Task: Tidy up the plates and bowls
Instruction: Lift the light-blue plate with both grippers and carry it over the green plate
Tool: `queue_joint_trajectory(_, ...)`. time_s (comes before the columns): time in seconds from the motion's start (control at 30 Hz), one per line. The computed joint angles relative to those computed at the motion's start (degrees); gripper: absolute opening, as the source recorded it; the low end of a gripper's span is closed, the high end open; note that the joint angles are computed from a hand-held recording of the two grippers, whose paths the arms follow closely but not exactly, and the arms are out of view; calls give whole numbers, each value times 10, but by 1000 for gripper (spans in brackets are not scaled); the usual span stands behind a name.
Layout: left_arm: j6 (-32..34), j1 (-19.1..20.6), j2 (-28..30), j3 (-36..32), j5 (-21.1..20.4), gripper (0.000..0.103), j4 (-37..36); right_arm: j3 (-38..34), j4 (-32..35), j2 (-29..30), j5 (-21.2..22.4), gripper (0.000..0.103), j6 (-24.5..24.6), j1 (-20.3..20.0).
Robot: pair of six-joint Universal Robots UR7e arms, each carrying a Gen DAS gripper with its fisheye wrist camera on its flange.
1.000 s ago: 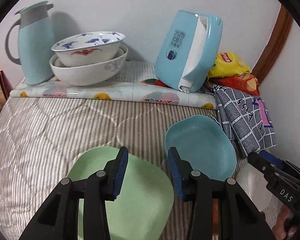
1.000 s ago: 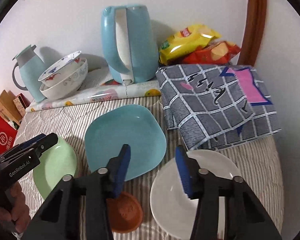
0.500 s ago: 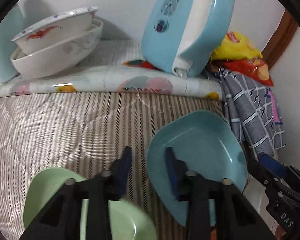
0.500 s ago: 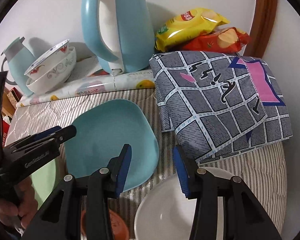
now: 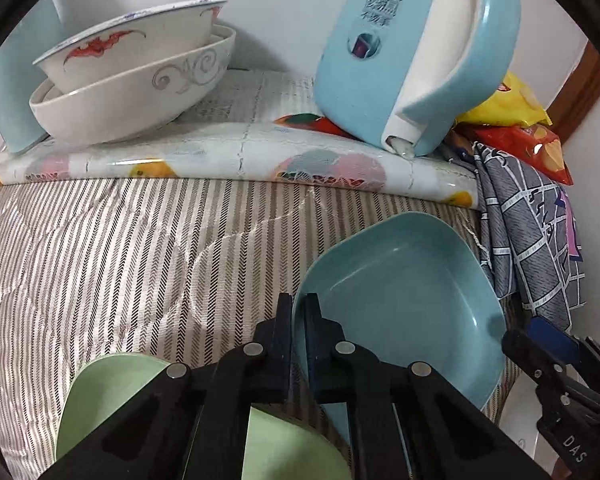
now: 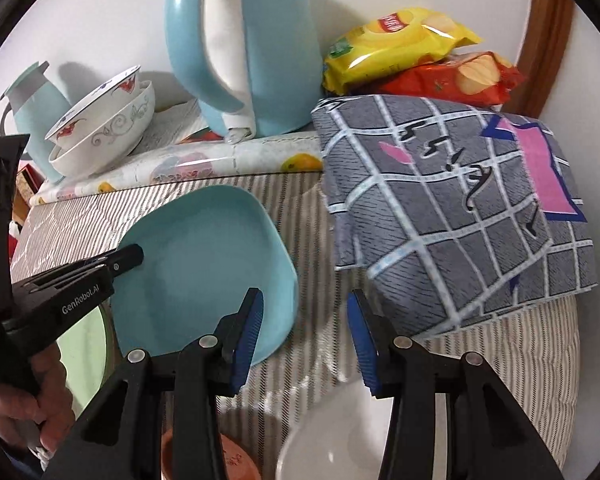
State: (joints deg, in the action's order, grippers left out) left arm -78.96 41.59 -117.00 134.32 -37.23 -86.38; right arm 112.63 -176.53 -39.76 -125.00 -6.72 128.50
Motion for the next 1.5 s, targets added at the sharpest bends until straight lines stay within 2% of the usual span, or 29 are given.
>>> queue_joint_trajectory(0.07,4,3,0,1,-1,9,-5,-8,6,9,-7,44,3,2)
queue_joint_trajectory(0.2,6,13,15,-6,8,22,4,-25,25,24,-20,44,7,3)
queue_joint_trajectory(0.37,47,30,31,3,20,22,-51,-43,43,41,-41,33,2,4)
queue_joint_trajectory(0.43,65,27,33,9,26,13,-69,-45,34,47,-51,17,-6,5)
queue_joint_trajectory(0.47,70,24,30,13,29,12,-77,-44,37,44,-37,7,-4,2)
queue_joint_trajectory(0.57,84,14,20,18,31,9,-95,-41,13,48,-42,5,-7,2)
queue_joint_trajectory(0.63,75,3,15,16,34,9,-82,-34,2,40,-32,5,-3,-2)
queue_joint_trajectory(0.73,52,-19,3,11,36,9,-57,-18,-16,24,-18,5,-2,-2)
queue_joint_trajectory(0.97,-28,-84,-22,-10,36,9,45,10,-50,-10,-25,4,-2,24)
queue_joint_trajectory(1.0,-63,-108,-28,-17,30,9,86,15,-53,-15,-25,4,-1,26)
queue_joint_trajectory(1.1,-113,-143,-34,-28,22,9,143,38,-66,-35,-26,4,4,36)
queue_joint_trajectory(1.5,-283,-281,-49,-52,-33,9,318,104,-84,-93,-39,4,42,79)
